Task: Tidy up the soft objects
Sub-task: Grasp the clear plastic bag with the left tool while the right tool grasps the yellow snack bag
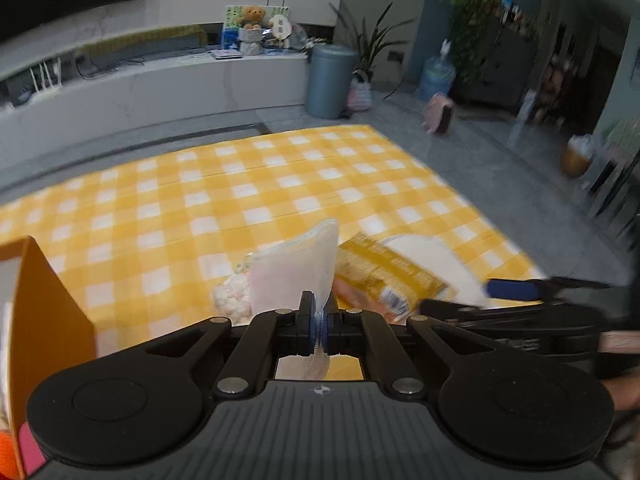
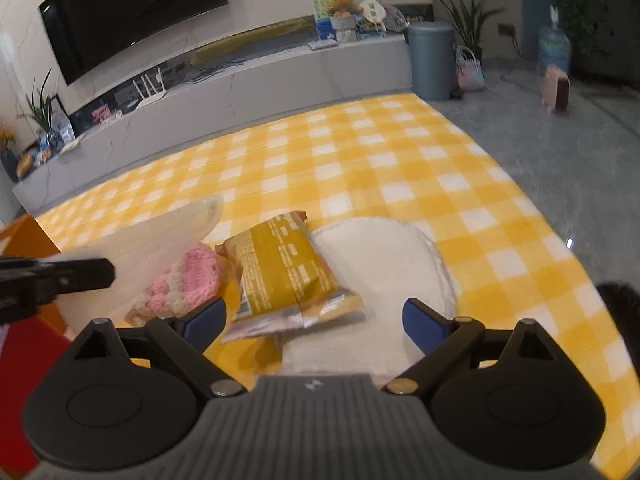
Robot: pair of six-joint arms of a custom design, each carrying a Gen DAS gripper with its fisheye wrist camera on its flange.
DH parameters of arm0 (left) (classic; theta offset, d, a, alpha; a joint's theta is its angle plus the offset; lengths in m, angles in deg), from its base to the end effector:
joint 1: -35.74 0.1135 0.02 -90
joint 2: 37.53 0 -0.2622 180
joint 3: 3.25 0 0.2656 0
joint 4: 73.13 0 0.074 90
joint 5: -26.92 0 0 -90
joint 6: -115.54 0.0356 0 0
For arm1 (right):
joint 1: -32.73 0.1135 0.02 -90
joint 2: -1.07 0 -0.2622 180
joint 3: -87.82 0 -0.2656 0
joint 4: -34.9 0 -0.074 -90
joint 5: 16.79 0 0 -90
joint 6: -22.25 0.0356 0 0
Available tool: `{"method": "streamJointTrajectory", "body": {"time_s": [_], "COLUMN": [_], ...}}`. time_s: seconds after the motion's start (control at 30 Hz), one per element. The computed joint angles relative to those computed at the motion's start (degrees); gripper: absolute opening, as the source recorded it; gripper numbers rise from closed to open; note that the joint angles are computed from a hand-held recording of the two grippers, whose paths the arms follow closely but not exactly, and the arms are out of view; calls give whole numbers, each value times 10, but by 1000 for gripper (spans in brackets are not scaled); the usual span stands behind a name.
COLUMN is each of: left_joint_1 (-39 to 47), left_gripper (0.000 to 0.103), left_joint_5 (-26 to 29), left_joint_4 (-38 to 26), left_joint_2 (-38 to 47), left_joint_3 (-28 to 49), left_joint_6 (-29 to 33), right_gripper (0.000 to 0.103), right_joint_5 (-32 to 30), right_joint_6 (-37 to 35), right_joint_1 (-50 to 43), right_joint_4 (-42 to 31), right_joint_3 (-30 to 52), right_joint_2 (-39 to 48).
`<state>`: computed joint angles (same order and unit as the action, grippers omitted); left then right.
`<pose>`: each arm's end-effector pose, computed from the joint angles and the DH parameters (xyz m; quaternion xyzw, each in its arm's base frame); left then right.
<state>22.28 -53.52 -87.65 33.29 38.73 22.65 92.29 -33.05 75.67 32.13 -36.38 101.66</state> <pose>0.2377 -0.0630 0.1581 0.1171 0.9082 -0.1318 0.3796 0.2490 0.2158 0.1047 -0.0062 0.9212 0.1034 0.3750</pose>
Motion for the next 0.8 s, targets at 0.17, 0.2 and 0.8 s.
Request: {"method": "streamJointTrajectory", "body": {"time_s": [0.17, 0.2, 0.8], "left_joint_1": [22, 23, 18], "left_gripper": [4, 4, 4], "left_joint_5": [33, 35, 23], "left_joint_4": [-19, -25, -34], "left_joint_2": [27, 32, 40], "left_joint_3": [17, 22, 29], "left_joint_6": [-20, -21, -23], "right_gripper": [93, 93, 88], "right_joint_5": [-8, -15, -26], "right_joint_6": [-31, -35, -141], "right_joint_1": [-8, -12, -26], "right_joint_4": [7, -1, -17], "right_joint_3": [42, 53, 151], "right_joint_2": [51, 60, 169]}}
